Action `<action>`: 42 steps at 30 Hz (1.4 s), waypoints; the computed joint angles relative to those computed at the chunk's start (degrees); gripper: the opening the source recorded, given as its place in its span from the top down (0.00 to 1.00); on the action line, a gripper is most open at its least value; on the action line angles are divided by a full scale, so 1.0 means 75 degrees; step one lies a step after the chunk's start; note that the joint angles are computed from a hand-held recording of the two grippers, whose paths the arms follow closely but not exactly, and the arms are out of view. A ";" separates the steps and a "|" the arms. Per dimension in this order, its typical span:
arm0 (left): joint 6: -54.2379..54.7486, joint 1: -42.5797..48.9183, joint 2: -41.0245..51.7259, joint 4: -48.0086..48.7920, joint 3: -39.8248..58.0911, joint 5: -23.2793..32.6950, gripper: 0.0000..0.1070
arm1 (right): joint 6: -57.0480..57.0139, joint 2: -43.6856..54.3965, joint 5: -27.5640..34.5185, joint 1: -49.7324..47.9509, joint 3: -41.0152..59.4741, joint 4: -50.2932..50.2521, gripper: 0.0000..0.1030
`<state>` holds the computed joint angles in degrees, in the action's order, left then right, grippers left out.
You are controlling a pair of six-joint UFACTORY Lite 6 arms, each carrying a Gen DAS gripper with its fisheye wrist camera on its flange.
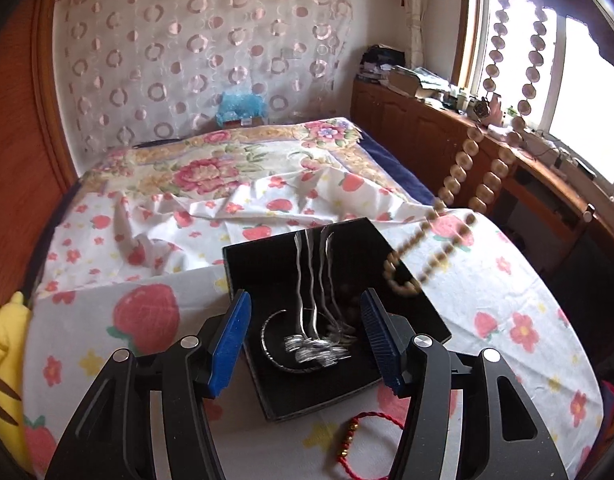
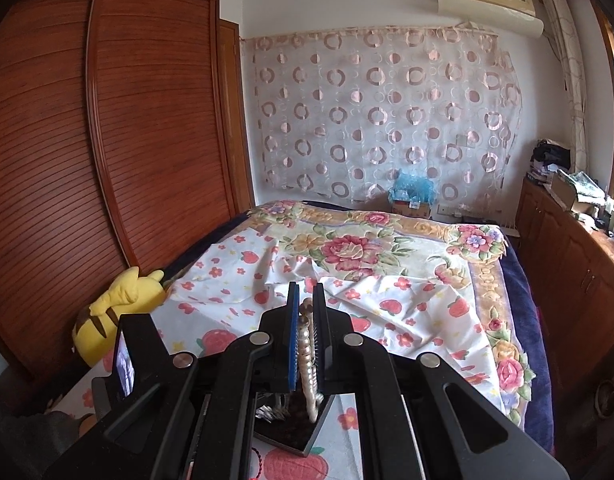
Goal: Organize jewelry
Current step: 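Lower the hairpins and pearl necklace into the black box and open both tools, then withdraw both tools from the box back over the remaining jewelry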
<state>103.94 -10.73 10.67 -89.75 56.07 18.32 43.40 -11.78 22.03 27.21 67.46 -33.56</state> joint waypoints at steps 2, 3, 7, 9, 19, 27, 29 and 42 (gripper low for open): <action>0.0162 0.0068 -0.0174 -0.0070 -0.0158 -0.0030 0.49 | 0.0222 0.0077 -0.0024 0.0029 0.0003 -0.0215 0.93; 0.0225 0.0117 -0.0291 -0.0099 -0.0266 -0.0002 0.49 | 0.0158 0.0059 -0.0023 0.0017 -0.0009 -0.0179 0.93; 0.0668 0.0367 -0.0857 -0.0290 -0.0824 0.0107 0.49 | 0.0196 0.0042 -0.0071 0.0008 -0.0067 -0.0187 0.93; 0.1118 0.0493 -0.1289 -0.0581 -0.1281 0.0179 0.49 | 0.0068 0.0045 -0.0057 -0.0013 -0.0053 -0.0102 0.93; 0.0767 0.1663 -0.2944 0.0450 -0.2701 0.1148 0.49 | 0.1192 0.0754 -0.0419 -0.0029 -0.0425 -0.1205 0.92; 0.0739 0.2286 -0.3498 0.0871 -0.3199 0.1593 0.48 | 0.1761 0.1558 -0.0796 -0.0046 -0.0546 -0.1458 0.92; 0.0764 0.2388 -0.3696 0.0911 -0.3382 0.1677 0.48 | 0.2039 0.1638 -0.0810 0.0029 -0.0640 -0.1728 0.92; 0.0580 0.2844 -0.4695 0.1398 -0.4175 0.2136 0.41 | 0.4650 -0.0347 -0.0529 0.1099 -0.3019 -0.3890 0.80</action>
<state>108.29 10.60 -24.55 -79.26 24.76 34.33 78.27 -14.38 18.06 35.45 44.81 -62.73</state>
